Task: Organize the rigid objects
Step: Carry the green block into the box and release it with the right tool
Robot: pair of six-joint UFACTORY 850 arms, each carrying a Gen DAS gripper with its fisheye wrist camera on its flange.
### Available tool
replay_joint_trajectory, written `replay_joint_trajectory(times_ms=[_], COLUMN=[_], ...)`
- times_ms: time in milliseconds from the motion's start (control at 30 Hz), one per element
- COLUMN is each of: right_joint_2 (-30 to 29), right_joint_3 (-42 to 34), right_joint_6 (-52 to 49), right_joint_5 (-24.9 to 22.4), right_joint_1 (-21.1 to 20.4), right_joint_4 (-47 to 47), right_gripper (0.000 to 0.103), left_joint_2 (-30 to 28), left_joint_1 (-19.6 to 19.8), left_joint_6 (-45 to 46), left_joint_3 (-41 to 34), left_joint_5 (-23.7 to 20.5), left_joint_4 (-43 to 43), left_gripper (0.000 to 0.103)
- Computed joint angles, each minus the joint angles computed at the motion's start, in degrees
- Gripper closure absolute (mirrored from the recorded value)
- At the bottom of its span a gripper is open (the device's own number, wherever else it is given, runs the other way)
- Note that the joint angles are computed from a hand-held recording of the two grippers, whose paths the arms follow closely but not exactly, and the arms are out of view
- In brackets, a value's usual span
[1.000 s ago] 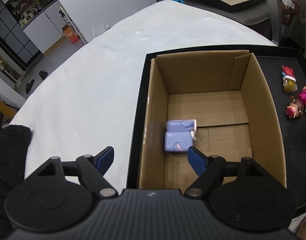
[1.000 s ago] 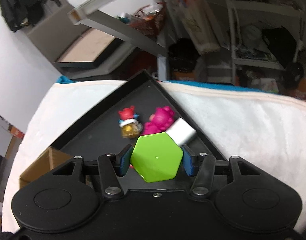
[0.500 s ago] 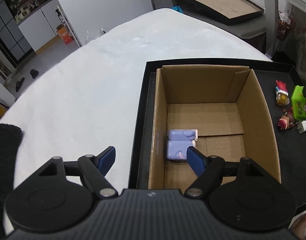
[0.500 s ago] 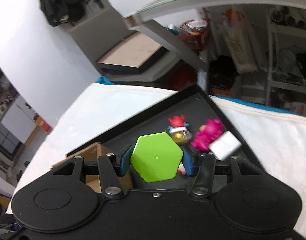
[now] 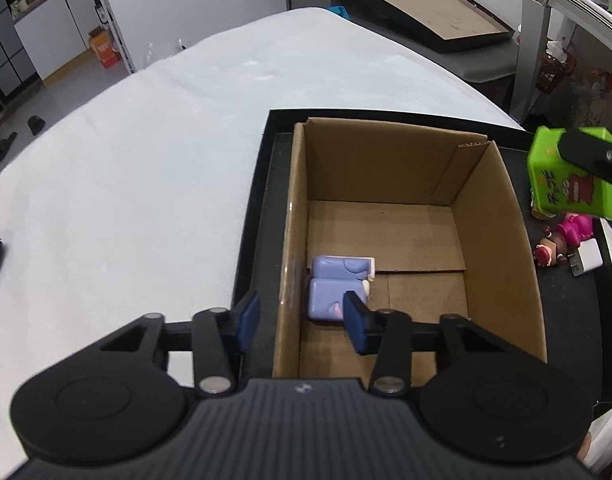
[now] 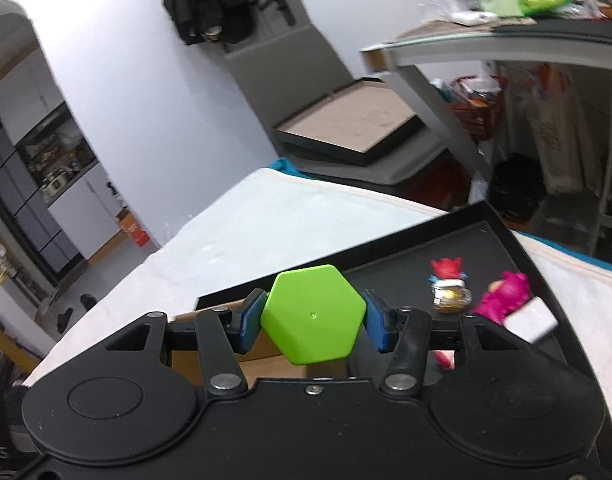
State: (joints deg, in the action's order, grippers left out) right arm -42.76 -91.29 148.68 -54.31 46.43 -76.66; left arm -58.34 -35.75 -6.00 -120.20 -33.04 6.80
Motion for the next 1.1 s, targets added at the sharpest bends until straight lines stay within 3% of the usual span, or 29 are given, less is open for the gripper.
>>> replay_joint_trajectory(times_ms=[133,367,667,967,1100], right_joint_2=[-1.0,-3.11,-7.36,-11.38,-11.94], right_joint_3=[-1.92,-4.73,-11.06,-17.31,-17.44], right_joint_6=[-2.21,-3.24,-9.21,-15.14,-10.58], right_joint_5=[0.75,6.68,12.43,15.32,15.88], right_joint_1=[0.04,-0.74,-1.62,-1.99,-2.11], right_joint_4=[-1.56,-3.26,-0.97,5.02,2.06], right_gripper=[0.052,0.052,0.052,0.051,0.05], left_joint_2=[-1.09,-1.87,-3.36,-3.98,-4.53], left_joint_1=[0.62,1.84,3.11,4.04,4.51], left_joint_6=[2.46,5.31,10.04,12.99,14.18], left_joint_3=[-1.38,-2.45,-4.52,-5.68,-6.67], left_joint_5=[-0.63,-0.89,-2.2,-3.79,-4.76], left_joint_4=[-3.88,-7.55,-13.16,-17.25,-19.19], left_gripper=[0.076,0.093,0.094,0.093,0.093])
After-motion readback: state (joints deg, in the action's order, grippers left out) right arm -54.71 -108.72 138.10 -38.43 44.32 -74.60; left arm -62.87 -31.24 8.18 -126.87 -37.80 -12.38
